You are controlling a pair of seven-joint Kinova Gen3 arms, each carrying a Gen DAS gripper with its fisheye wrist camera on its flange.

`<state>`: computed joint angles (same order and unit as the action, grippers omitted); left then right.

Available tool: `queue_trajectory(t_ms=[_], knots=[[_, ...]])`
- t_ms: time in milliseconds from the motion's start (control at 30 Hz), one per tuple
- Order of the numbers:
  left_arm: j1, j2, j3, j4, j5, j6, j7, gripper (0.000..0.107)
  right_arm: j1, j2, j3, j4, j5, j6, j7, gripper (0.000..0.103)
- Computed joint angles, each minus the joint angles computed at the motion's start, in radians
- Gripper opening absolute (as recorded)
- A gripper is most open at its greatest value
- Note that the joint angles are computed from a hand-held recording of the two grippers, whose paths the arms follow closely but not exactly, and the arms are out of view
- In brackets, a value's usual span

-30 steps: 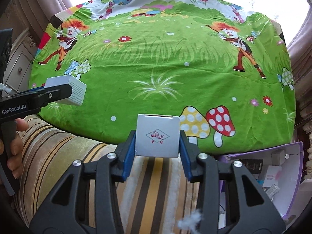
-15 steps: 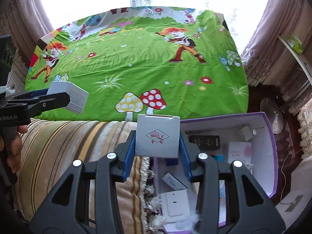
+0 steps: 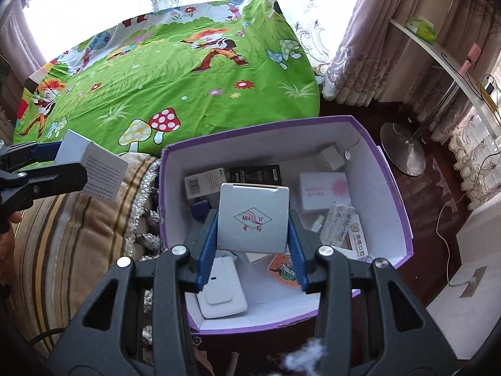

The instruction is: Organize rigid objects

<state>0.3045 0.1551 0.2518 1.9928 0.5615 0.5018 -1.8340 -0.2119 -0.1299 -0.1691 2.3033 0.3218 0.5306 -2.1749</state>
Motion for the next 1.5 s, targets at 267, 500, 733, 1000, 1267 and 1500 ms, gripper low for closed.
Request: queue_trajectory(t_ms=[267, 500, 733, 1000, 1267, 1500], knots=[[0.063, 0.047, 0.03, -0.034, -0.031, -0.001, 0.058, 0.089, 0.042, -0.035, 0.0, 0.068, 0.039, -0.022, -0.064, 0.046], [0.05, 0.077, 0.056, -0.046, 0.034, 0.039, 0.031, 0.09, 0.07, -0.059, -0.005, 0.095, 0.037, -0.026, -0.085, 0.055], [0.04, 0.092, 0.05, -0.038, 0.066, 0.07, 0.063, 0.09, 0.091, -0.081, -0.06, 0.107, 0.089, -0.013, -0.166, 0.072], [0.049, 0.033, 0.05, 0.036, 0.108, 0.004, 0.045, 0.094, 0.091, -0.088, -0.089, 0.111, 0.143, 0.01, -0.257, 0.074], [0.077, 0.03, 0.052, 0.047, 0.062, -0.032, 0.093, 0.096, 0.075, -0.08, -0.101, 0.122, 0.189, 0.023, -0.353, 0.074], [0.106, 0.042, 0.045, 0.039, 0.029, -0.051, 0.135, 0.101, 0.054, -0.073, -0.073, 0.13, 0.211, 0.024, -0.391, 0.074]])
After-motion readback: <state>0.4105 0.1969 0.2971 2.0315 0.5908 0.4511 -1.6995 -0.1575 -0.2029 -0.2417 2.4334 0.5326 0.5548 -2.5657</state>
